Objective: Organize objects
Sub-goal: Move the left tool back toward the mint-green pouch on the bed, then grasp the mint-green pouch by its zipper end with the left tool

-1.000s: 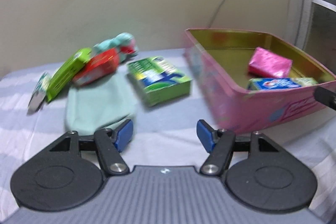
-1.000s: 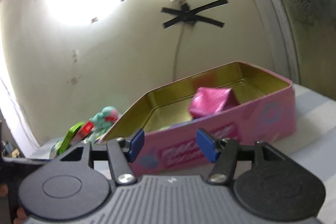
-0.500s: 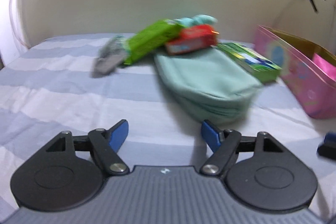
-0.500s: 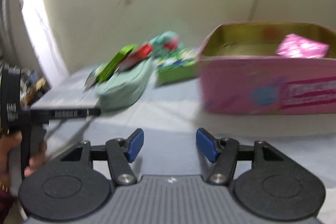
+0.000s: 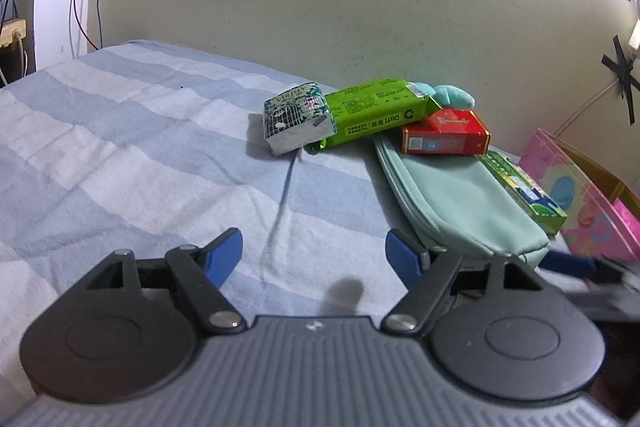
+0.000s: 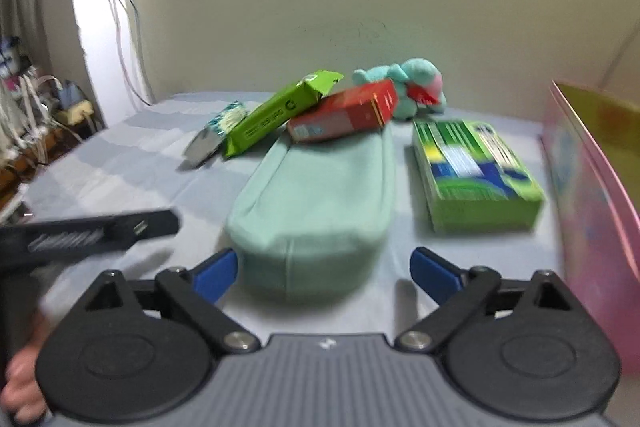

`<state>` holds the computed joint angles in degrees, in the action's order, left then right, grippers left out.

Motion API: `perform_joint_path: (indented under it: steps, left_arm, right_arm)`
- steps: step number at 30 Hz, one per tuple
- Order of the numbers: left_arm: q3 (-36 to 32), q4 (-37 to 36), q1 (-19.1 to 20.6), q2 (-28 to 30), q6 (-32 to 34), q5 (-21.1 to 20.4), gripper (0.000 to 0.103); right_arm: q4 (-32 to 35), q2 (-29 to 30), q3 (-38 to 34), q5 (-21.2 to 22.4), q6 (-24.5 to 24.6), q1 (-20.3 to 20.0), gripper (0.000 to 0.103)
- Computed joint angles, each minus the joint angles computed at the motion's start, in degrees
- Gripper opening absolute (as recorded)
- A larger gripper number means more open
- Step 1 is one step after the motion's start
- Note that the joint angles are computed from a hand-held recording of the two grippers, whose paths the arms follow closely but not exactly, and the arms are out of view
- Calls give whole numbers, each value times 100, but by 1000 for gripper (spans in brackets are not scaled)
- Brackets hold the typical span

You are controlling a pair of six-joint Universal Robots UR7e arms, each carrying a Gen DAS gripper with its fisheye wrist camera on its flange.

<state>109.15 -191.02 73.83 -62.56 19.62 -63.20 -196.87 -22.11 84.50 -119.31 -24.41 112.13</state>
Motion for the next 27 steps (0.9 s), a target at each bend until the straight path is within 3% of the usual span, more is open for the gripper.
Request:
perform_joint_path:
  steps: [3, 7, 12, 16, 20, 22, 24, 27]
  left_arm:
    - [-61, -19, 67, 23, -122, -92, 82]
    - [-59, 8, 75, 13, -131, -155, 83]
    - [-65, 32, 107, -4, -135, -264, 83]
    - [93, 49, 158, -169, -62, -829, 82]
    - [246, 858, 111, -526, -330, -1986, 74]
    - [340, 1188, -58, -614, -54, -2233, 67]
    - [373, 1644, -191, -679, 204, -2410, 66]
    - [194, 2461, -346, -577, 363, -2259, 66]
  right_arm:
    - [469, 218, -488, -56, -15, 3, 99]
    - [428, 217, -456, -7, -114, -4, 86]
    - [-2, -292, 582, 221, -307, 5, 84]
    - [-221, -964, 1725, 594, -400, -43, 85]
    - [-617, -1174, 2248, 709, -605, -77, 85]
    - [-606, -1178, 2231, 776, -524, -97, 86]
    - [-604, -1184, 2225, 838, -478, -117, 86]
    - [-657, -1196, 2279, 917, -429, -142, 86]
